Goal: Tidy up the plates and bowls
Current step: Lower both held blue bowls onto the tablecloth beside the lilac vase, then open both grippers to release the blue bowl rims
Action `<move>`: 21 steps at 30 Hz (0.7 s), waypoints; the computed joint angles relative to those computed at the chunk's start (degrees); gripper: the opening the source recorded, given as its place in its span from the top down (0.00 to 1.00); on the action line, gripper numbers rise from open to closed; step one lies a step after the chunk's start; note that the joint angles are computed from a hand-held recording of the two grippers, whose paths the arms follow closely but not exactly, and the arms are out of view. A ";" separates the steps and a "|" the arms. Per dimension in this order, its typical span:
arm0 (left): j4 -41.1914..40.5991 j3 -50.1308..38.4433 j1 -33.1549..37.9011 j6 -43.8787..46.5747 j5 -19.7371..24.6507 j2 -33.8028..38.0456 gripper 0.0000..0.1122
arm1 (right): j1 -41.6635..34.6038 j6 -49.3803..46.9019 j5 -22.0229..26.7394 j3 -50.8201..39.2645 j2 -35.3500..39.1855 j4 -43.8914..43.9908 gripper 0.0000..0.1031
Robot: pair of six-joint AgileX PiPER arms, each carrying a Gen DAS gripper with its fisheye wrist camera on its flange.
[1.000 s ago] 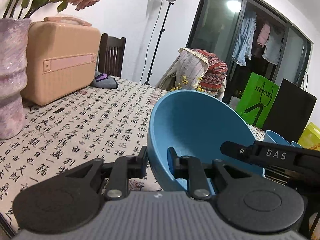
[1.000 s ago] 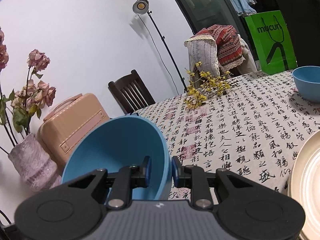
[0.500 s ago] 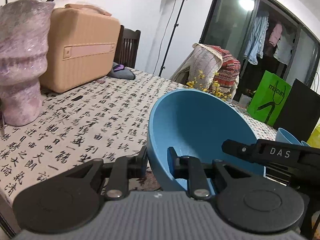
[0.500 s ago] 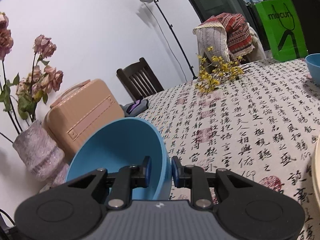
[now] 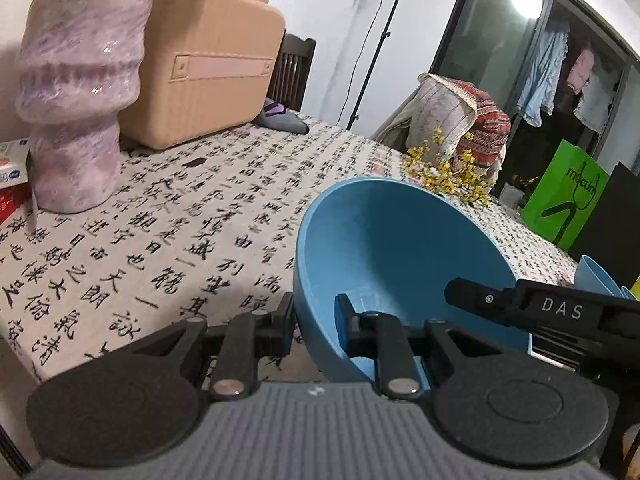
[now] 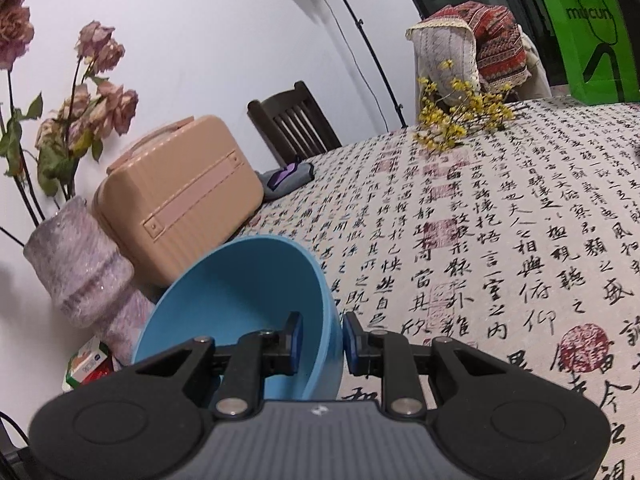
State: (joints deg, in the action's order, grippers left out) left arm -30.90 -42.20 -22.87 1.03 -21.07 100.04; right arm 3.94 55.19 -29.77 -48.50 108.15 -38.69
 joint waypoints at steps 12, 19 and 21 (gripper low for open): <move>-2.27 -2.12 2.15 0.26 4.70 2.03 0.79 | 2.05 6.64 4.20 -4.87 3.54 -6.06 0.74; 2.04 -2.68 2.85 -4.70 5.17 2.71 0.67 | 0.73 13.66 3.70 -6.92 5.06 -12.48 0.70; 1.62 -2.39 2.79 -4.89 4.69 2.35 0.59 | 0.28 14.00 3.17 -6.88 5.00 -13.16 0.68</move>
